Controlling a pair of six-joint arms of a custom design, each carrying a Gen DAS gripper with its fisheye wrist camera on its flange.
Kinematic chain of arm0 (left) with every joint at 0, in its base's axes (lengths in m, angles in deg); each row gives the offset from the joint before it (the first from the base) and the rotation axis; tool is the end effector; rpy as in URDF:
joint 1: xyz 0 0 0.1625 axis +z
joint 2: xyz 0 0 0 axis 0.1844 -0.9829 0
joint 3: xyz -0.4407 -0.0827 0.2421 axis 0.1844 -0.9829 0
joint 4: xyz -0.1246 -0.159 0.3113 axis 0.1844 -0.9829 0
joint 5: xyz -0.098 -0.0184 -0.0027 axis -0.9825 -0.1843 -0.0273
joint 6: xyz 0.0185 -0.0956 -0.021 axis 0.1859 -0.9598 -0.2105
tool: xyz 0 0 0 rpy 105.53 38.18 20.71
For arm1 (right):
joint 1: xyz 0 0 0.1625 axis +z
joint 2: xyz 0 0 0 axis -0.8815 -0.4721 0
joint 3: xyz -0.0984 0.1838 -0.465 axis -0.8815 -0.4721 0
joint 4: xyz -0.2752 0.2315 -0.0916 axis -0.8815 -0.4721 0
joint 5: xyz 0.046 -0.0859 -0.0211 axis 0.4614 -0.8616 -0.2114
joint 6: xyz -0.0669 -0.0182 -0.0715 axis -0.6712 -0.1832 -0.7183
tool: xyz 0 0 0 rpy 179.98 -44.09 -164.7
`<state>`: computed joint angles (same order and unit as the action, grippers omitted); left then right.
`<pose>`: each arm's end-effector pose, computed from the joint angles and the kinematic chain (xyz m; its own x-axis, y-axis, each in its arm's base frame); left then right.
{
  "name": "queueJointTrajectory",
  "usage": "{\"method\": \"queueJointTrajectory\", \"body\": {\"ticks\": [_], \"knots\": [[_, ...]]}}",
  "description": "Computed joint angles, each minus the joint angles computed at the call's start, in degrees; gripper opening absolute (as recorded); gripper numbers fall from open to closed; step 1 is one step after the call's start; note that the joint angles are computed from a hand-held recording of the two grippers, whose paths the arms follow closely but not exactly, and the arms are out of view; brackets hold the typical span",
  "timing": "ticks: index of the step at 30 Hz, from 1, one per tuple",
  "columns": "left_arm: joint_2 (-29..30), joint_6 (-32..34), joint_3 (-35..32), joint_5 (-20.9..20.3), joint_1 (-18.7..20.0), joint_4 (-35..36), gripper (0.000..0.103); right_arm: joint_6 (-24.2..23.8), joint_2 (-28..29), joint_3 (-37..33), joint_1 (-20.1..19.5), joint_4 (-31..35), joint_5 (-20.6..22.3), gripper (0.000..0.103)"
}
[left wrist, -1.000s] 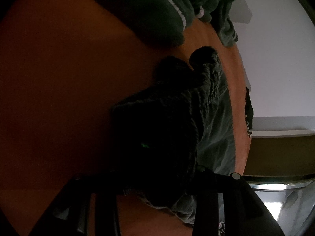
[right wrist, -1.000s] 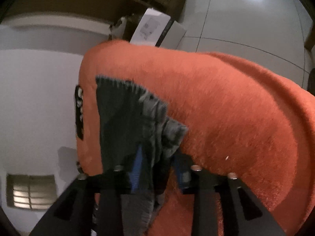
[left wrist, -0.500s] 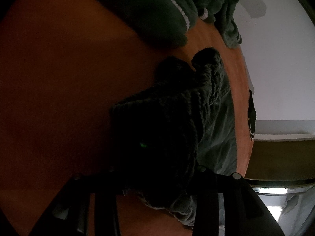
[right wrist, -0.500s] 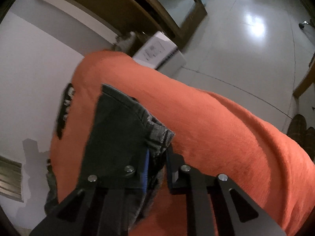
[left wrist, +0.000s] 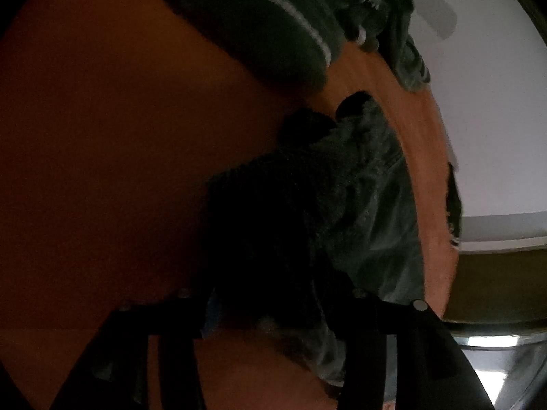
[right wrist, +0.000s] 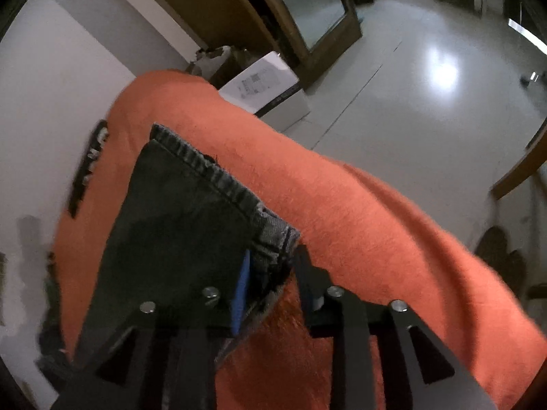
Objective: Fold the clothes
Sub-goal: 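Press both tools along the jacket's folded edge to flatten it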
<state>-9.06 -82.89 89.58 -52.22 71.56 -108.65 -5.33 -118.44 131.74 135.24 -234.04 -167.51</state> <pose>0.0570 -0.8821 0.3380 -0.8325 -0.5492 -0.0736 -0.4092 0.6988 -0.5867 -0.1322 -0.7351 0.4290 -0.6603 0.7404 0.1258 0.3204 0.4292 -0.8444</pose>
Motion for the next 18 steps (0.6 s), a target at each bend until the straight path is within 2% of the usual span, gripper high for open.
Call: {"method": "queueJointTrajectory", "body": {"ticks": [1, 3, 5, 7, 8, 9, 10, 12, 15, 18], "knots": [[-1.0, 0.7, 2.1, 3.7, -1.5, -1.4, 0.051, 0.0, 0.4, -0.6, 1.4, -0.2, -4.7, 0.053], [-2.9, 4.9, 6.8, 12.6, -4.8, -5.6, 0.051, -0.5, 1.7, -1.5, 4.8, -2.7, -15.9, 0.064], [-3.3, 10.4, 9.3, 20.9, -7.8, -8.7, 0.055, -6.3, 2.8, -0.8, 7.7, -11.1, -20.1, 0.068], [-2.2, 18.9, 9.4, 25.4, -10.3, -11.2, 0.075, -12.5, 4.2, -0.8, 9.7, -17.2, -20.0, 0.079], [-1.4, 21.0, 7.9, 24.5, -11.0, -10.0, 0.078, -15.6, 5.1, -1.2, 10.7, -18.7, -18.6, 0.081], [-0.1, 22.3, 5.7, 21.1, -11.3, -8.0, 0.078, -18.3, 6.1, -2.2, 11.6, -18.6, -17.2, 0.081], [1.4, 23.9, 3.2, 17.3, -11.5, -5.8, 0.078, -20.8, 7.3, -4.1, 12.4, -16.1, -15.8, 0.081], [5.0, 27.6, -1.2, 13.1, -12.0, -4.4, 0.078, -24.1, 9.7, -8.0, 13.8, -9.6, -13.3, 0.081], [11.8, 29.6, -10.2, 10.8, -12.5, 1.1, 0.078, -27.3, 14.3, -13.7, 15.7, -0.7, -9.1, 0.081], [16.3, 30.2, -16.7, 7.0, -12.6, 5.6, 0.078, -27.3, 17.5, -15.1, 16.8, 3.0, -3.9, 0.081]]}}
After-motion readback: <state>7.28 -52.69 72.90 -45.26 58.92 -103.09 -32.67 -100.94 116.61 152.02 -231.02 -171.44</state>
